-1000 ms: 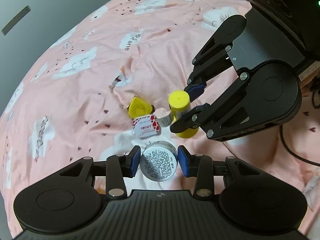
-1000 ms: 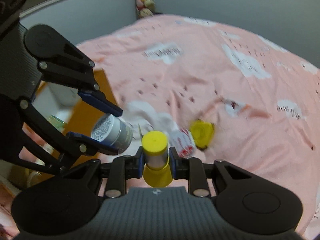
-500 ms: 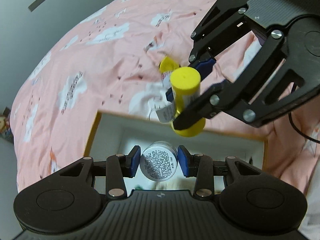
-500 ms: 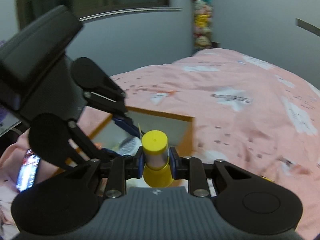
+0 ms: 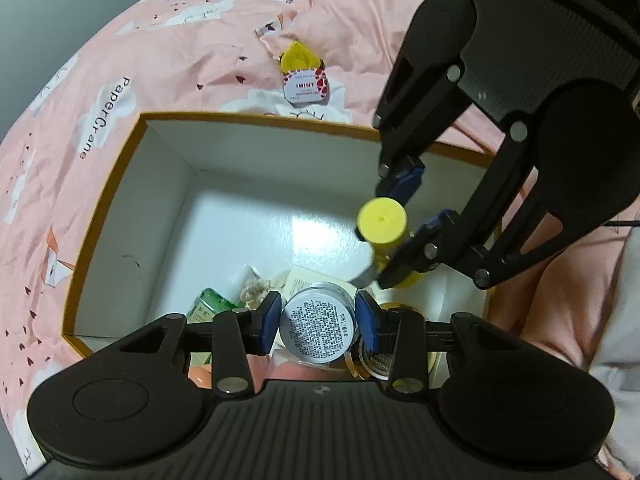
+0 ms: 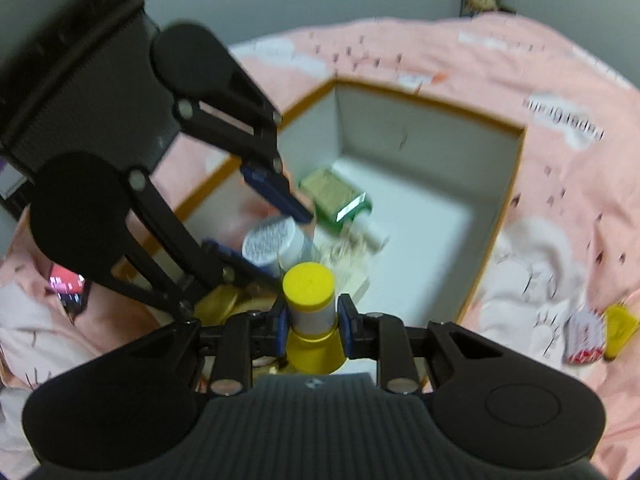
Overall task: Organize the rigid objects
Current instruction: 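Carry the yellow bottle and silver tin over the white box, then open the right tool to drop the yellow bottle while the left tool lowers the tin and opens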
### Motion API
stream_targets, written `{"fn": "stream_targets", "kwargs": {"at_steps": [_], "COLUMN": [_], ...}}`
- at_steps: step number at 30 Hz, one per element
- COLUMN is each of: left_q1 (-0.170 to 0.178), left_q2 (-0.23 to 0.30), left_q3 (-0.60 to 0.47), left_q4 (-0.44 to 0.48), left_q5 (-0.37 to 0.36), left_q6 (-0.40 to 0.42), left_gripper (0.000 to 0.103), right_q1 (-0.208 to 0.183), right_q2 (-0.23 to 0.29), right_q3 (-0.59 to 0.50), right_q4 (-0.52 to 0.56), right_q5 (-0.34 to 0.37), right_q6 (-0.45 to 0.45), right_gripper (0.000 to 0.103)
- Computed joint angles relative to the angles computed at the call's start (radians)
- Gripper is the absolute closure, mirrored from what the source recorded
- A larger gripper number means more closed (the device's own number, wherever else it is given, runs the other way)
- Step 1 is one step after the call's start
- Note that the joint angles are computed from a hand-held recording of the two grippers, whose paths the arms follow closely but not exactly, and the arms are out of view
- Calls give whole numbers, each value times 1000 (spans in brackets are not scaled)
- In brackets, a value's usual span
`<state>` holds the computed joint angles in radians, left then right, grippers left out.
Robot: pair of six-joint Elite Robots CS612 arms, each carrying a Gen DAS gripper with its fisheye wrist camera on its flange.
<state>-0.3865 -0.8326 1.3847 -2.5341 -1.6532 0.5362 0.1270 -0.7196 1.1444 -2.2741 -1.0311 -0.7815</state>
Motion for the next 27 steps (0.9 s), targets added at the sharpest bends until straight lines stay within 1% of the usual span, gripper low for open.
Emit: {"fn": "stream_targets", "kwargs": {"at_steps": [3,7,10,13,14,18,20,23,27], "left_q1": [2,4,6,5,5,4,4,5,8], "left_q2": [3,4,3,3,3,2,2,4,9], "left_q3": [6,7,10,12,12,17,18,19,17], "left_q4": [-6,-9,-12,-8,-4,-1,-3,-8,-12], "left_q5": [-3,-9,-17,-16,-15,-16,-20,-30,-47], "left_q6": [-2,3,12,23,27,31,31,30,23], "left_gripper": [57,57,57,57,57,57,57,57,57], "right_q1": [7,14,16,13,14,25,31,34,37], "right_q2": [15,32,26,37,42,52,55,62,56], "right_q3": [-26,-64,-58,-81,-88,-120,-129,-146,-146], "right_q4": [58,123,154,212,224,306,318,340,342], "right_q5": [-42,-66,-71,-42,-42,-83,-108,-122,-144], "right_q6": [-15,-31,-39,-22,-23,-74,-73,-77,-98], "right_gripper": [79,79,79,79,79,79,79,79,78]}}
